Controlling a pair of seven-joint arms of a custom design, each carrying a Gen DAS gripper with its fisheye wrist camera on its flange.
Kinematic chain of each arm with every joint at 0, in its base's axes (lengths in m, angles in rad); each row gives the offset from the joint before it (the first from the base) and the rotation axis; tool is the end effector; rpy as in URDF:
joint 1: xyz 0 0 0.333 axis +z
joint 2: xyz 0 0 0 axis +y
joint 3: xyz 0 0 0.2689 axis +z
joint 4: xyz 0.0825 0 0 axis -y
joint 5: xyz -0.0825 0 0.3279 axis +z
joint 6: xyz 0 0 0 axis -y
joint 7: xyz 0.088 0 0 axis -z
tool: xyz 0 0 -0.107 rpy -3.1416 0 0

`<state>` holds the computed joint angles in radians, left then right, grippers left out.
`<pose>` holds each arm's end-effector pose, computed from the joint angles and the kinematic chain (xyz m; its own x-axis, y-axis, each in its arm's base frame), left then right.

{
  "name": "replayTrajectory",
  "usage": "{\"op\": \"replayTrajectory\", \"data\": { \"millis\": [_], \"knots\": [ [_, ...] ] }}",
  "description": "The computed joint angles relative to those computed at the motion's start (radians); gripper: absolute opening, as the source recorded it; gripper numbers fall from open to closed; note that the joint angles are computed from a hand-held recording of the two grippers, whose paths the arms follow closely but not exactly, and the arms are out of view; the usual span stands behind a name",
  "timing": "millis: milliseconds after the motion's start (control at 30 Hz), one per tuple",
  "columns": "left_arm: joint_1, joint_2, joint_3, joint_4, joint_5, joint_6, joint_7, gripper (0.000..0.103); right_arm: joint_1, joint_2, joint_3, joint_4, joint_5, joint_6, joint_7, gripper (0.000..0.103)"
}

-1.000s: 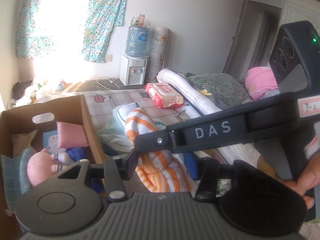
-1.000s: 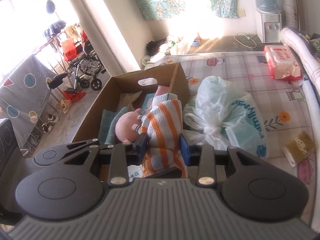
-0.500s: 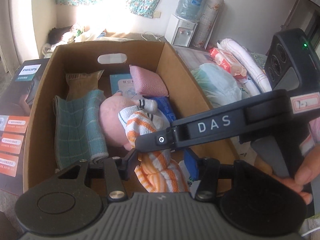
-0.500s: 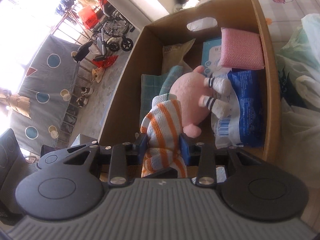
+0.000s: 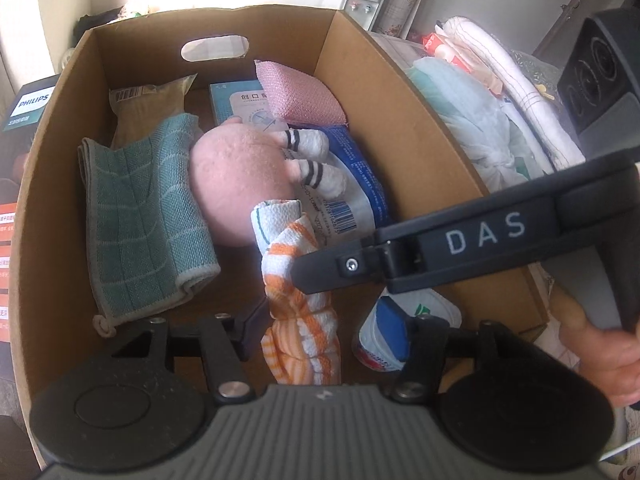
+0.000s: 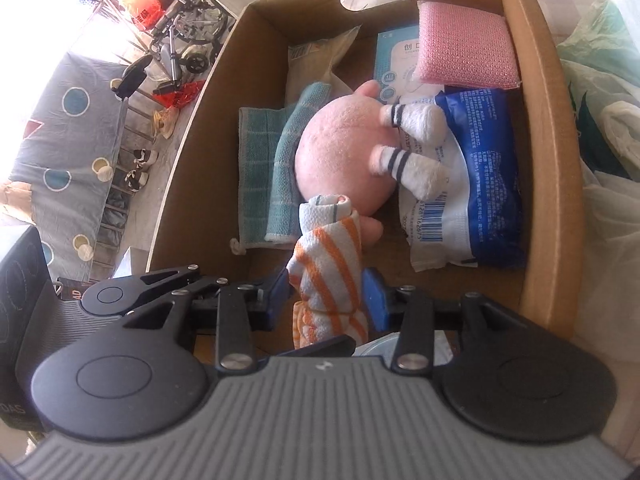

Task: Organize soft objects
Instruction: 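Carry the striped cloth with the right gripper and lower it into the box, then open the right gripper to release the cloth and withdraw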

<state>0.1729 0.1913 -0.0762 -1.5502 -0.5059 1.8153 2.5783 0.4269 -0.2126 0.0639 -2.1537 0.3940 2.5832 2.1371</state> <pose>0.5675 0.0183 0.5177 -0.7360 -0.6382 0.2257 -0.6619 0.6088 -0.4373 0.4376 0.2284 0.5371 -0.1839 -0.7918 -0.5824 -0.8736 0.4032 -0.2724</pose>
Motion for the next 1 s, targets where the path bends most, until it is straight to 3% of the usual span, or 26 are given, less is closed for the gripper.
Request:
{"op": "replayTrajectory", "data": {
  "millis": [167,433,633,733,833,900,1000],
  "knots": [
    [0.009,0.032,-0.003,0.055,0.001,-0.096,-0.014,0.065,-0.002,-0.019,-0.002,-0.013,-0.01,0.015,-0.002,0.042],
    [-0.002,-0.043,0.003,-0.028,-0.009,0.025,-0.023,0.068,0.002,-0.065,-0.004,-0.055,-0.03,0.071,0.007,0.042],
    [-0.024,-0.111,0.004,-0.127,-0.038,0.179,-0.011,0.068,0.004,-0.122,-0.015,-0.105,-0.067,0.12,0.038,0.042],
    [-0.045,-0.134,0.0,-0.179,-0.029,0.258,-0.001,0.06,0.006,-0.165,-0.023,-0.141,-0.085,0.147,0.05,0.042],
    [-0.064,-0.115,-0.003,-0.176,-0.005,0.271,-0.025,0.052,-0.003,-0.214,-0.02,-0.18,-0.128,0.162,0.081,0.042],
    [-0.073,-0.085,-0.006,-0.15,0.023,0.255,-0.074,0.043,-0.003,-0.242,-0.026,-0.206,-0.147,0.165,0.097,0.043],
    [-0.067,-0.026,-0.008,-0.07,0.023,0.15,-0.13,0.04,0.005,-0.273,-0.044,-0.241,-0.157,0.166,0.111,0.043]
  ]
}}
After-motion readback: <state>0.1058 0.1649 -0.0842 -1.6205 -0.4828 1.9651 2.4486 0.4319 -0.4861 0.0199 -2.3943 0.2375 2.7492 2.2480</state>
